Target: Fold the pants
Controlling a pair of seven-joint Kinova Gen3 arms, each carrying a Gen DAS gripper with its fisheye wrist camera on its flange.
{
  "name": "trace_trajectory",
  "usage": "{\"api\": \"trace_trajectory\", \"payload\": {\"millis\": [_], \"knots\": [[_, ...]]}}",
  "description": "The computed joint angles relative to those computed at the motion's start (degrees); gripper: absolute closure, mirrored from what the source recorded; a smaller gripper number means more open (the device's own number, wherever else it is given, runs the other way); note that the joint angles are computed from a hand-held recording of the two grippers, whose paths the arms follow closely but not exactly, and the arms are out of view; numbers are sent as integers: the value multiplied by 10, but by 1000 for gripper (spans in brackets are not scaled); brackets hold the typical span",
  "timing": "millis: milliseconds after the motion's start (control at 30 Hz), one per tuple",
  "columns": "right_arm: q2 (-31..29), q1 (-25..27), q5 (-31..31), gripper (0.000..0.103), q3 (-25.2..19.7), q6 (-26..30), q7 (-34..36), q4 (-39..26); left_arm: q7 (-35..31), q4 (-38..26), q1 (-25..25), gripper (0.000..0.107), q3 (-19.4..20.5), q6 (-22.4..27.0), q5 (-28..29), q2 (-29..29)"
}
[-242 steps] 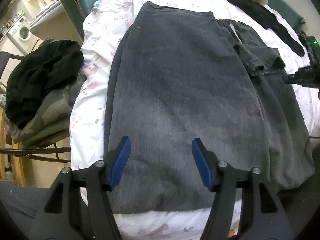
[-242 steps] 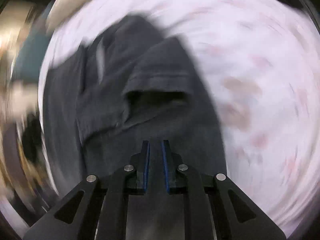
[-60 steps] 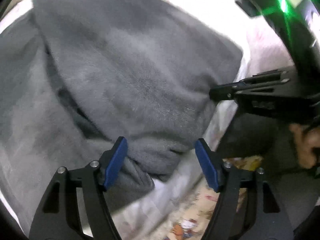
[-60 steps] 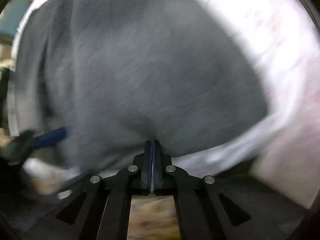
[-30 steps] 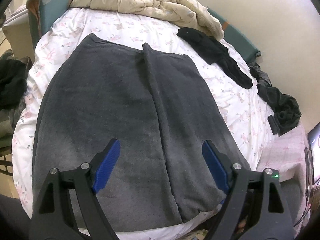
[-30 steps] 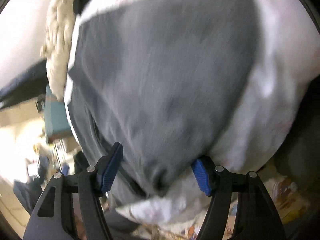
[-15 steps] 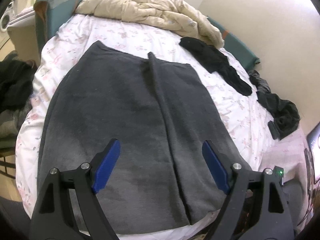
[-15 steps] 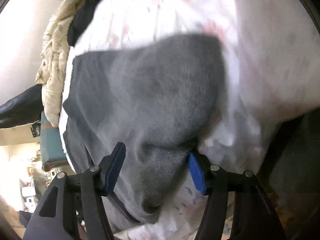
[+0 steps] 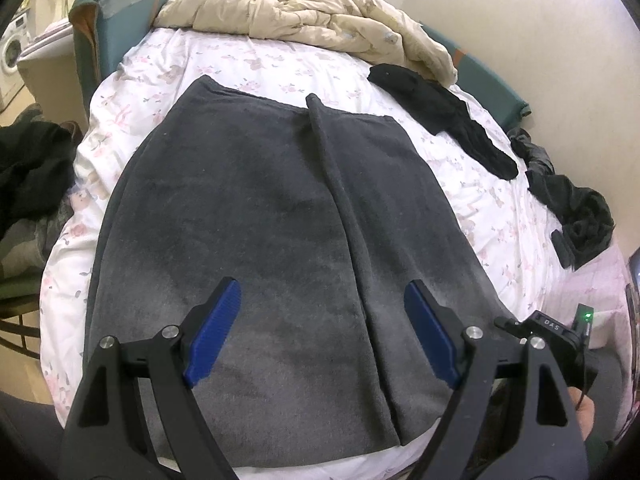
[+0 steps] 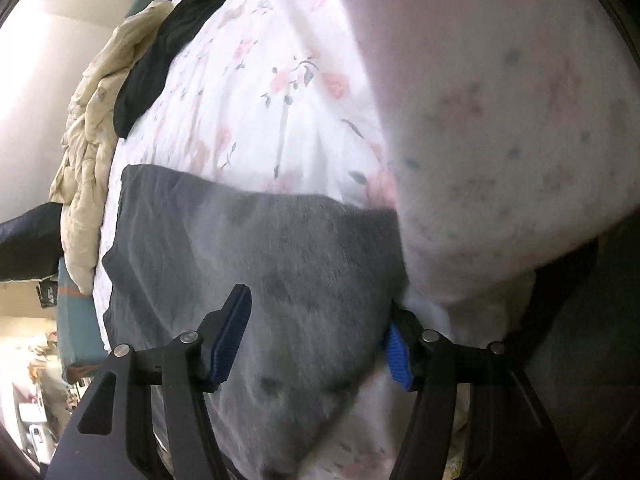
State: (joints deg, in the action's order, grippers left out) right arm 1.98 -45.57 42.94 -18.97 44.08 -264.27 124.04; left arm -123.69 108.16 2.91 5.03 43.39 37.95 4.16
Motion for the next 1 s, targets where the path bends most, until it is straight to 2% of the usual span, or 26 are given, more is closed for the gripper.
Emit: {"api": "trace_trajectory", "payload": {"millis": [67, 100, 133, 200, 267, 400, 467, 633, 700, 800, 900, 933, 1000], "knots": [[5, -11, -14, 60, 9, 30, 37, -18, -6, 0, -3, 26, -2, 1, 8, -3], [5, -26, -25, 93, 19, 53, 60, -30, -8, -1, -4, 26, -3, 2, 10, -3], [4, -48, -30, 96, 37, 76, 84, -42, -10, -1, -2, 26, -7, 3, 13, -2], [1, -68, -22, 97, 44, 123, 130, -70, -10, -5, 29, 26, -41, 9, 18, 2], [0, -50, -13, 97, 11, 163, 164, -99, -12, -10, 50, 26, -66, 18, 25, 7], [-11, 0, 20, 98, -77, 206, 201, -130, -2, -18, 47, 26, -63, 23, 19, 10], [-15, 8, 29, 98, -102, 224, 215, -139, 15, -29, 49, 26, -65, 31, 10, 16], [-16, 5, 47, 98, -112, 222, 202, -133, 68, -67, 57, 26, -64, 46, -32, 32], [-18, 2, 54, 98, -100, 208, 211, -128, 102, -92, 65, 26, -55, 48, -68, 47], [-10, 8, 76, 98, -107, 202, 208, -126, 165, -134, 78, 26, -39, 54, -121, 78], [5, 5, 91, 98, -104, 201, 257, -144, 234, -212, 132, 26, -60, 100, -175, 132], [13, 1, 106, 98, -105, 204, 279, -154, 258, -239, 140, 26, -53, 110, -192, 150], [20, -19, 128, 98, -91, 196, 318, -166, 304, -292, 141, 26, -14, 119, -238, 185]]}}
